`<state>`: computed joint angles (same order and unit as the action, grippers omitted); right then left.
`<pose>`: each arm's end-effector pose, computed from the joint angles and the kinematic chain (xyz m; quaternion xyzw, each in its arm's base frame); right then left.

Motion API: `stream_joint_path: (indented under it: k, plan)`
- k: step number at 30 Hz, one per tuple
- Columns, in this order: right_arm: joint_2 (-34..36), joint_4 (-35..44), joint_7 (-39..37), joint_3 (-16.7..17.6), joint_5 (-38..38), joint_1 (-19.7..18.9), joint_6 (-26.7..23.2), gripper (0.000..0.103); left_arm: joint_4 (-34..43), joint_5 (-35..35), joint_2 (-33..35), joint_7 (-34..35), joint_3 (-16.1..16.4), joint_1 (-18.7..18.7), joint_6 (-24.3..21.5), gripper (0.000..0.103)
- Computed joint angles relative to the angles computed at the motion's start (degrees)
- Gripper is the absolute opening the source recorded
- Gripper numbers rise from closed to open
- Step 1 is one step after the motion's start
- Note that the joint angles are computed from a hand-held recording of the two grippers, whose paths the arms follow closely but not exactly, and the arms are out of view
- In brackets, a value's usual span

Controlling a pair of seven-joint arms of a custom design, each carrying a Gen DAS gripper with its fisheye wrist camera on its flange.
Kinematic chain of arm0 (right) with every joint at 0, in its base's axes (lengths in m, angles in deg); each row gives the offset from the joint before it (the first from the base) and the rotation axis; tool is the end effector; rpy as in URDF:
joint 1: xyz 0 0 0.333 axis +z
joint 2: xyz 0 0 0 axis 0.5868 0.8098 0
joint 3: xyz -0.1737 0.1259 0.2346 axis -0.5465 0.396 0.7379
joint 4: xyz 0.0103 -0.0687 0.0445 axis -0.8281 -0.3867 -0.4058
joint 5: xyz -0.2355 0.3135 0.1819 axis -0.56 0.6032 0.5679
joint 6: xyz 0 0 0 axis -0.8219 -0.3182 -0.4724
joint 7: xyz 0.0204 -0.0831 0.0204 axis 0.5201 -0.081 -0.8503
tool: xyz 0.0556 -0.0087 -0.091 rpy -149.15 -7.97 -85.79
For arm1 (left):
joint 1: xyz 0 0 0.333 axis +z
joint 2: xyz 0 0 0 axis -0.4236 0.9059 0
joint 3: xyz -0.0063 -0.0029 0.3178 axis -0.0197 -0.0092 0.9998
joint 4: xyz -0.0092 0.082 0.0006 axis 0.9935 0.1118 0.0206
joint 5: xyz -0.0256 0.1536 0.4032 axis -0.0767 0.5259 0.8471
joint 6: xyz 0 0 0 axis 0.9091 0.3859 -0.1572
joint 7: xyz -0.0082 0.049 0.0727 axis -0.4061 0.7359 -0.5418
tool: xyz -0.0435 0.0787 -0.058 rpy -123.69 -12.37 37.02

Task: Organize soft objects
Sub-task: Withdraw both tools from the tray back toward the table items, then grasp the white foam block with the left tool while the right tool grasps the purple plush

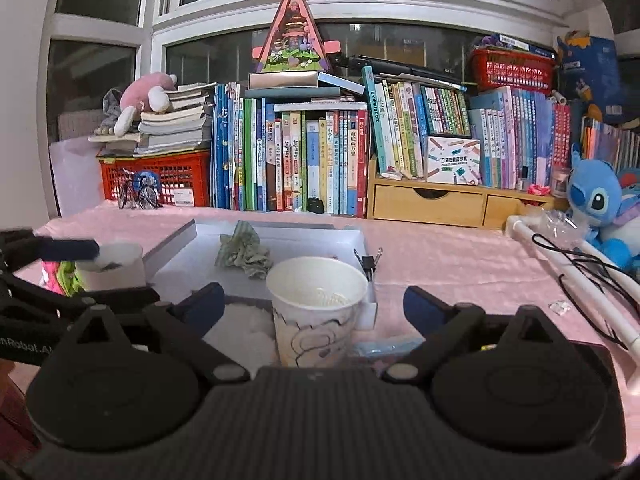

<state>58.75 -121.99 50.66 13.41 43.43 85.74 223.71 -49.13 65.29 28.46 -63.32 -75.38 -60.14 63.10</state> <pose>0.6330 0.2725 0.4946 -0.6784 0.4882 -0.3234 0.4436 0.5941 -0.5005 0.4787 -0.5113 0.6387 -0.4202 0.3925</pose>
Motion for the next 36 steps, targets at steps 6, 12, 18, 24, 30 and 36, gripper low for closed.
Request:
stream_joint_path:
  k: [6,12,18,24,30,36]
  plan:
    - [-0.05,-1.77,-1.79,-0.74,2.69,1.30,1.81,0.100,-1.39,1.87,-0.08,-3.29,-0.16,-1.17,-3.20,0.093]
    - [-1.39,-4.08,-4.45,11.62,1.62,-9.75,4.84,0.099,-2.07,0.59,0.40,-8.60,-0.47,-1.23,-5.24,0.083]
    - [-1.36,-5.43,-6.14,20.31,2.18,-17.17,6.15,0.097,-0.44,-1.02,2.45,-8.75,-0.41,-1.83,-8.22,0.072]
    - [1.13,-2.34,-18.35,9.60,17.71,-5.56,6.58,0.091,2.68,-4.03,5.04,-9.11,0.52,-2.66,-10.57,0.070]
    - [5.29,1.29,-28.75,-7.78,33.70,10.09,2.91,0.087,5.19,-8.24,7.11,-7.85,1.05,-2.60,-10.37,0.065]
    - [10.21,0.59,-19.77,-23.06,31.04,21.91,-1.83,0.082,7.62,-10.86,8.90,-7.22,2.18,-3.16,-10.49,0.054]
